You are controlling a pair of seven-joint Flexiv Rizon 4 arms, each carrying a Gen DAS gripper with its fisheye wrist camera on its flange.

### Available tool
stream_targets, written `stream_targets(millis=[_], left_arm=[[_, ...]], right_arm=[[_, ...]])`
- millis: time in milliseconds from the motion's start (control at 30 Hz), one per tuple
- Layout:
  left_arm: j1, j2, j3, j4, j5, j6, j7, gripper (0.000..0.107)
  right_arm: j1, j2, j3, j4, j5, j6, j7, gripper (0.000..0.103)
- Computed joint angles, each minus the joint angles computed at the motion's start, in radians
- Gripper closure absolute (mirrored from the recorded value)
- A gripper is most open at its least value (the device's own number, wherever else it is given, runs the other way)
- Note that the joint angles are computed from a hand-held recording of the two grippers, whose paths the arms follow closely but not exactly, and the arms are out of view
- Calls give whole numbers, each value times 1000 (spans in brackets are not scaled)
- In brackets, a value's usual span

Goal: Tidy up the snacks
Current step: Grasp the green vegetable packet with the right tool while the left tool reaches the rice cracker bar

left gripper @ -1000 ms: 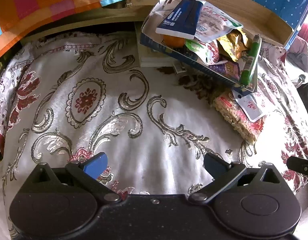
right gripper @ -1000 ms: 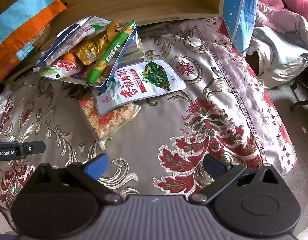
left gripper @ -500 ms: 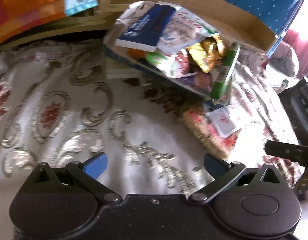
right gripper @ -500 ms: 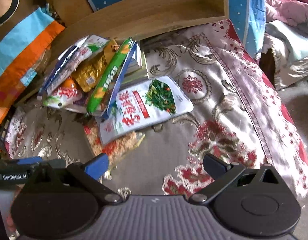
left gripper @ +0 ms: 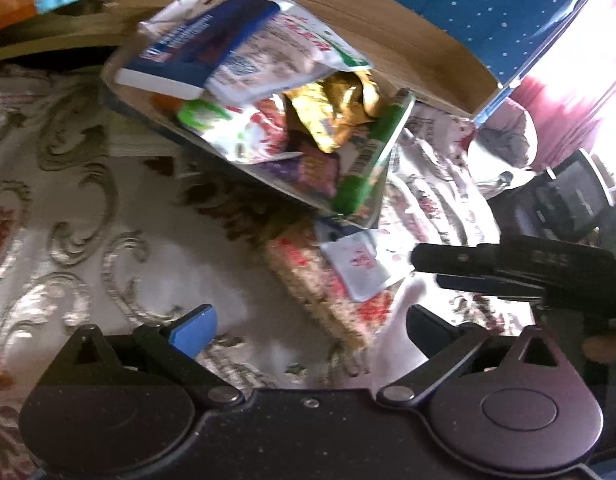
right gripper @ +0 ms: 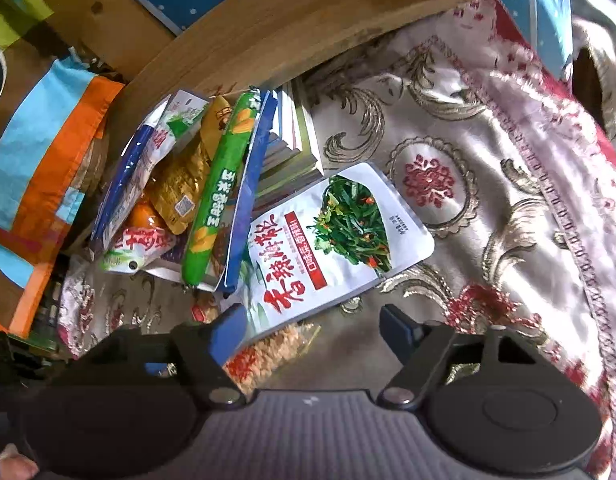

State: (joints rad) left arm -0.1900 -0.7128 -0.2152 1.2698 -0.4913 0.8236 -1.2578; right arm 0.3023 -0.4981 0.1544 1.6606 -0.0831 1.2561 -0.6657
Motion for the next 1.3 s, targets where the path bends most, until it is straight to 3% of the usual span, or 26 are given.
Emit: stream_targets(millis=[167,300,367,533,633,733,767,867,1100,1133,1300], left_arm=[[4,-31,-21,-38,-42,-59,-46,24],[3,-46,-36,-45,-69,-71,-52,27],[2,-47,-38,-48,-66,-82,-34,30],[-3,-57,-38,-64,-71,-103,-24,37],[-10,-64,-28,-78,-67,-104,-43,51],[-9,-60,-18,-74,-56,-100,-56,65],[-8,-60,-17,-72,-55,-98,-60,67],[-5,-57,-20,-68,-54,-97,-61,68],[-13,-62,-10,-88,-26,-111,-65,68],[-16,-62,-7,-90,-18,-110,-63,69],[-13,-56,-11,-76,-22,-97,-66,82]], right_arm=[[-59,-38,70,-51,106,6,-46,41],[-76,-60,93,-78,160,22,-66,47],[-72,-63,86,-84,167,20,-62,55],[-82,-71,97,-91,207,36,-50,54],[-107,-84,133,-105,256,54,-54,53],[-81,-85,104,-97,251,78,-25,54],[-72,-83,92,-92,243,82,-11,60],[-61,-76,73,-70,233,97,34,73],[-82,-86,97,-43,249,175,88,81],[-74,-83,86,-39,233,172,95,86],[-28,-64,28,-1,173,215,148,94]])
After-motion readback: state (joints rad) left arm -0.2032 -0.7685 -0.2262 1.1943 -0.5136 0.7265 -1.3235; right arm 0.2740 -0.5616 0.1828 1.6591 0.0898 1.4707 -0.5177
